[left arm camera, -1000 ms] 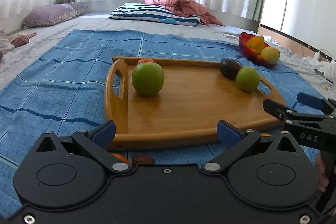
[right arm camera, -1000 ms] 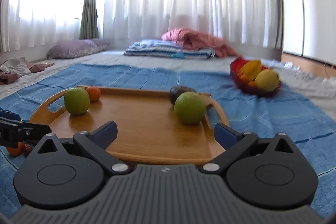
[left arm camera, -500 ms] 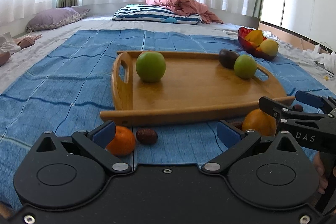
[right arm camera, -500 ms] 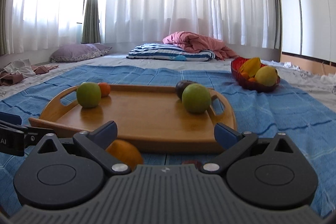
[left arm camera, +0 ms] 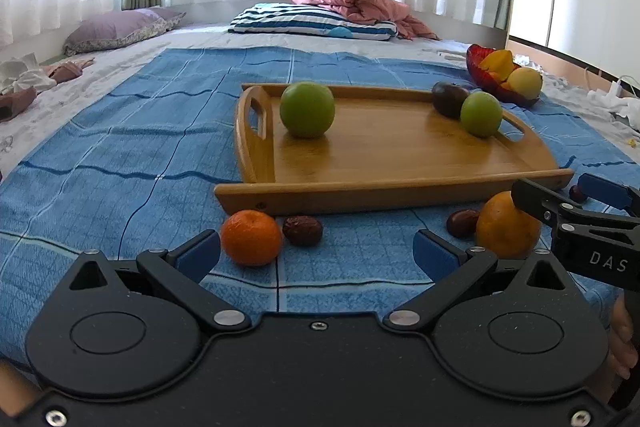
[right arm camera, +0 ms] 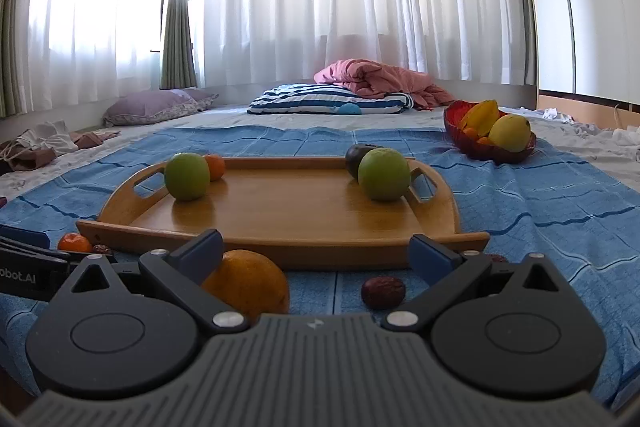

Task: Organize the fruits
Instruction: 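Move both open tools back off the tray toward the loose fruits, then grasp the tangerine with the left tool while the right tool grasps the large orange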

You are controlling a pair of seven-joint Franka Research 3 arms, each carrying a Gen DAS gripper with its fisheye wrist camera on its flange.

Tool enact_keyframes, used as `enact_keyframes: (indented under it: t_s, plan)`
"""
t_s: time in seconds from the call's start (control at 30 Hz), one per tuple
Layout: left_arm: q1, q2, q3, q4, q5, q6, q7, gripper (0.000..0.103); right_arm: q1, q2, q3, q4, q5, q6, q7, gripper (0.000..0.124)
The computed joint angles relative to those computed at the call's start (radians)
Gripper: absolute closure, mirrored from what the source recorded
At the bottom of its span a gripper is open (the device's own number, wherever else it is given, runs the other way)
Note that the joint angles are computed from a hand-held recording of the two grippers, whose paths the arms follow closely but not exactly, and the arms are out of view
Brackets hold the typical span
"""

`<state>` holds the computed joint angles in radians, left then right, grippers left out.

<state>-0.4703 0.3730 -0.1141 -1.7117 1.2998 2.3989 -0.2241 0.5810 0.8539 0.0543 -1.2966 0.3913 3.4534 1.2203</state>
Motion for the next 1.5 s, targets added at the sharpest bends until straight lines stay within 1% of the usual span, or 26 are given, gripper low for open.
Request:
enact_keyframes:
  t_s: [0.17, 0.4, 0.53, 0.67, 0.8, 0.93, 1.1, 1.13, 1.2, 1.27, 1.5]
  plan:
    - [0.004, -0.006, 0.001, -0.017, 0.0, 0.009, -0.026, 0.0, -0.009, 0.0, 0.019, -0.001, -0.007, -0.004, 0.011, 0.021]
    - [0.005, -0.013, -0.002, -0.032, 0.001, -0.008, -0.053, 0.0, -0.018, 0.001, 0.037, -0.008, -0.035, -0.002, 0.012, 0.021]
    - [0.004, -0.013, -0.003, -0.031, 0.012, -0.029, -0.054, 0.002, -0.042, 0.002, 0.073, -0.01, -0.067, -0.009, 0.018, 0.021]
    - [0.012, -0.008, -0.006, -0.025, -0.007, -0.033, -0.035, 0.008, -0.067, 0.0, 0.108, -0.019, -0.103, -0.017, 0.022, 0.021]
    - [0.013, 0.001, -0.004, -0.016, -0.026, -0.042, -0.008, 0.018, -0.088, 0.001, 0.139, -0.022, -0.139, -0.033, 0.025, 0.021]
    - [0.01, 0.006, 0.0, -0.01, -0.031, -0.05, 0.001, 0.022, -0.084, 0.001, 0.139, -0.026, -0.156, -0.036, 0.021, 0.021]
    - [0.01, 0.008, 0.004, -0.007, -0.034, -0.053, -0.005, 0.033, -0.102, 0.002, 0.165, -0.027, -0.173, -0.057, 0.023, 0.021]
    - [0.01, 0.008, 0.005, -0.007, -0.034, -0.054, -0.007, 0.034, -0.1, 0.001, 0.163, -0.029, -0.173, -0.06, 0.023, 0.021]
    - [0.013, 0.008, 0.006, -0.007, -0.033, -0.047, -0.01, 0.041, -0.08, -0.002, 0.135, -0.03, -0.162, -0.066, 0.024, 0.021]
    - [0.015, 0.007, 0.006, -0.008, -0.034, -0.042, -0.01, 0.044, -0.068, -0.005, 0.12, -0.035, -0.156, -0.069, 0.021, 0.021]
    - [0.011, 0.01, 0.006, -0.003, -0.036, -0.059, 0.003, 0.054, -0.086, -0.014, 0.142, -0.053, -0.166, -0.082, 0.008, 0.028]
